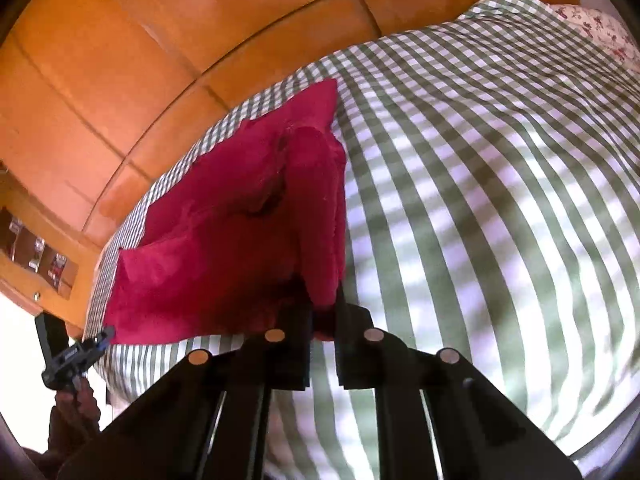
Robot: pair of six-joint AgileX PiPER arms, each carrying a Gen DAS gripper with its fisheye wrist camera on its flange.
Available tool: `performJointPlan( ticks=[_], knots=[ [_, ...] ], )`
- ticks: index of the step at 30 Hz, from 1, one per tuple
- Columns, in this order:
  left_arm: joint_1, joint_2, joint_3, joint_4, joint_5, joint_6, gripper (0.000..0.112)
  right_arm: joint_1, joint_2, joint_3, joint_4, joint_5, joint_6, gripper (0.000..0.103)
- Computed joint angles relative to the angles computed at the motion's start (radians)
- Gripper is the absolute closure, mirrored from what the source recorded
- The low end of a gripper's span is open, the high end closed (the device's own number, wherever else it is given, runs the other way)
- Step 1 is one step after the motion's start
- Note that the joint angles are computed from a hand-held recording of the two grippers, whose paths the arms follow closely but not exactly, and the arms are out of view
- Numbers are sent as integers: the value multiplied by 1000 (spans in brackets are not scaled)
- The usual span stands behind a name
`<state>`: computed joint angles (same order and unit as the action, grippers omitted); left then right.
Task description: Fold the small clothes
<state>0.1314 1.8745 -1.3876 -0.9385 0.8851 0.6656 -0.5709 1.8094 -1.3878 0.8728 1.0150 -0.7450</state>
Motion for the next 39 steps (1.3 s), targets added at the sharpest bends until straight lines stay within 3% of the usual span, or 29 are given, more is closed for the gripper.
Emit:
performJointPlan(
  ticks=[6,9,10,11,13,17,21,22,23,25,26,29,33,39],
  knots=[
    [58,-186,244,39,71,88,98,-86,-113,177,-91,68,-82,96],
    [63,-221,263,82,85,73,94,-104,-130,185,-108,87,-88,92],
    [69,-224,254,79,86,75,84,-106,-132,176,-107,80,-81,85],
    [74,-227,240,70,69,70,59,-107,-133,164,-95,64,-77,69],
    [75,-212,203,49,37,47,43,-98,-128,134,-69,32,-65,56],
    [21,-110,35,77,-7,-28,43,-1,-73,27,-87,-72,-7,56],
    [-47,4,-119,132,-9,-94,43,117,30,-90,-212,-166,107,59],
    [-67,32,-156,164,-11,-131,51,127,47,-104,-221,-172,116,63],
    [-88,73,-206,212,-6,-180,71,144,68,-124,-239,-177,137,72],
    [-106,114,-253,255,12,-208,96,158,80,-136,-250,-171,138,92],
    [-110,111,-245,260,-5,-208,105,159,60,-114,-246,-186,121,95],
    [-83,41,-150,179,-49,-113,105,134,-3,-55,-212,-189,71,96],
    [-44,-52,-54,92,-54,-37,105,70,-66,-30,-120,-129,18,96],
    [-47,-68,-116,83,-76,-49,105,68,-3,-208,-52,-52,87,96]
  ],
)
